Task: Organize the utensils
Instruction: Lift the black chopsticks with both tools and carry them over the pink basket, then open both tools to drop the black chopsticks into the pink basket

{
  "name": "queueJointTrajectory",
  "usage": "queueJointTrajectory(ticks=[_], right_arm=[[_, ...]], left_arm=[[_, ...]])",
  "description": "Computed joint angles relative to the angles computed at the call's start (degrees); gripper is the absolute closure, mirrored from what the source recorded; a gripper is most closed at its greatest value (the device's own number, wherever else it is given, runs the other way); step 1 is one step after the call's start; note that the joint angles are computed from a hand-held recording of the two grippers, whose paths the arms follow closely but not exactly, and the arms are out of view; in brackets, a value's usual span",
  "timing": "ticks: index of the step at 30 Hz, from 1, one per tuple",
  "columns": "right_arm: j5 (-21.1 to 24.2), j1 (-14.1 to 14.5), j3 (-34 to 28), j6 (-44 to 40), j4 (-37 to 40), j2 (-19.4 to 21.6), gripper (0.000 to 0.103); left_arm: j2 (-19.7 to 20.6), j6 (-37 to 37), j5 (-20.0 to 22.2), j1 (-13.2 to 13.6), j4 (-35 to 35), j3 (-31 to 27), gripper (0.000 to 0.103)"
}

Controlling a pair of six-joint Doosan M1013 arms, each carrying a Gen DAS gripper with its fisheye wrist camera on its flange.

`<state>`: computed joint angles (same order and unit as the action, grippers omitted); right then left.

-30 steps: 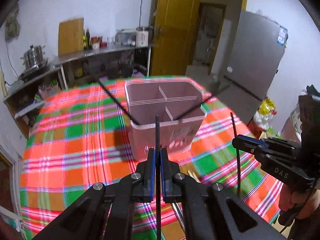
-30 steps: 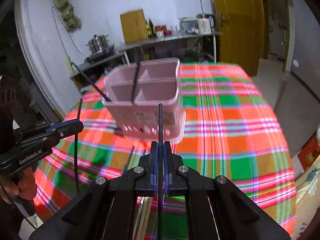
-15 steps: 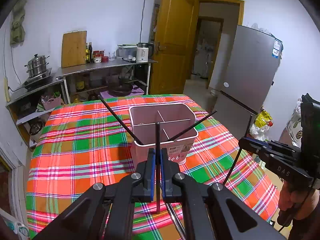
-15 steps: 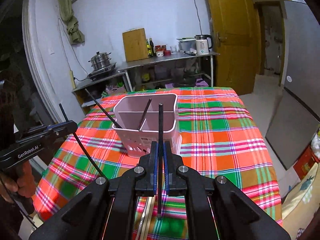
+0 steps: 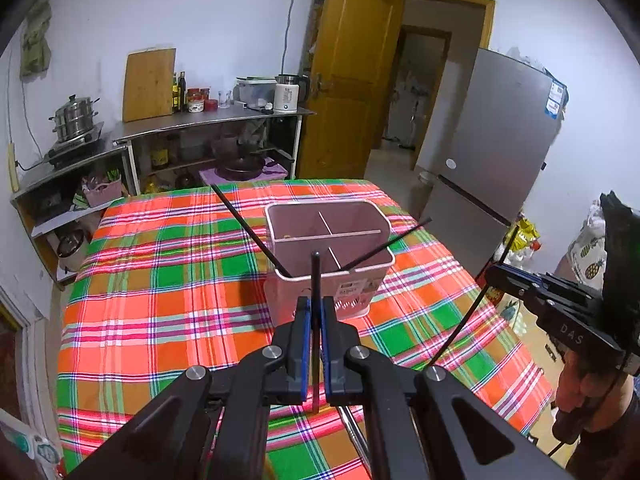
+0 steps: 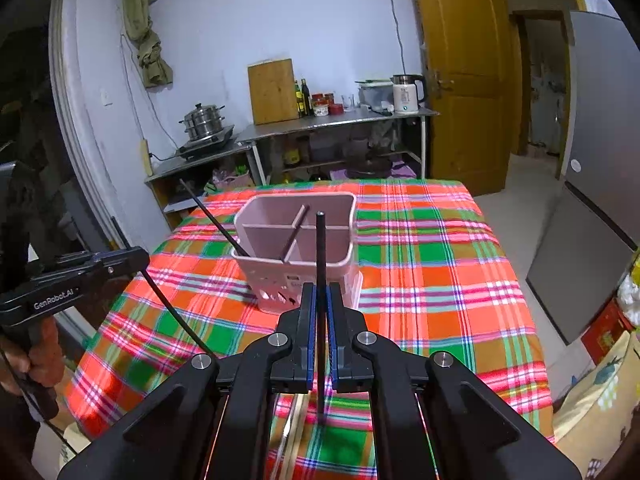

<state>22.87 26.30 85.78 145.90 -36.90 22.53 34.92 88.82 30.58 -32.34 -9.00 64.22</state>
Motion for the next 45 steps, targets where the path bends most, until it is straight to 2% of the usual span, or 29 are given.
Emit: queueJointTrajectory(ticks=[12, 18, 26, 31, 36, 45], right_arm=[[-3.19, 0.09, -3.5, 3.39, -3.76, 0.82, 0.098], [-4.95, -0.07, -6.34, 10.01, -10.37, 1.65, 0.098], [-4.9, -0.27, -9.72, 19.31, -19.45, 3.43, 0.098], [-4.5, -0.6, -11.85, 21.01, -20.73, 5.36, 0.098], [-3.56, -0.69, -13.34, 18.16, -18.21, 7.03, 0.098], [-2.24, -1.33, -14.46, 5.4, -4.41, 9.12, 0.098]], left_arm=[[1.19, -0.05, 1.19, 0.85, -1.58, -6.37, 0.099], [2.57, -2.35, 0.95, 1.34, -0.79, -11.23, 0.099], [5.66, -4.86, 1.31, 1.84, 0.56, -17.62, 0.099], [8.09, -5.59, 1.5, 2.01, 0.53, -20.46, 0.099], [10.39, -5.52, 2.9, 2.11, 0.26, -22.33, 0.099], [13.24, -5.06, 5.79, 2.3, -0.04, -23.67, 0.099]])
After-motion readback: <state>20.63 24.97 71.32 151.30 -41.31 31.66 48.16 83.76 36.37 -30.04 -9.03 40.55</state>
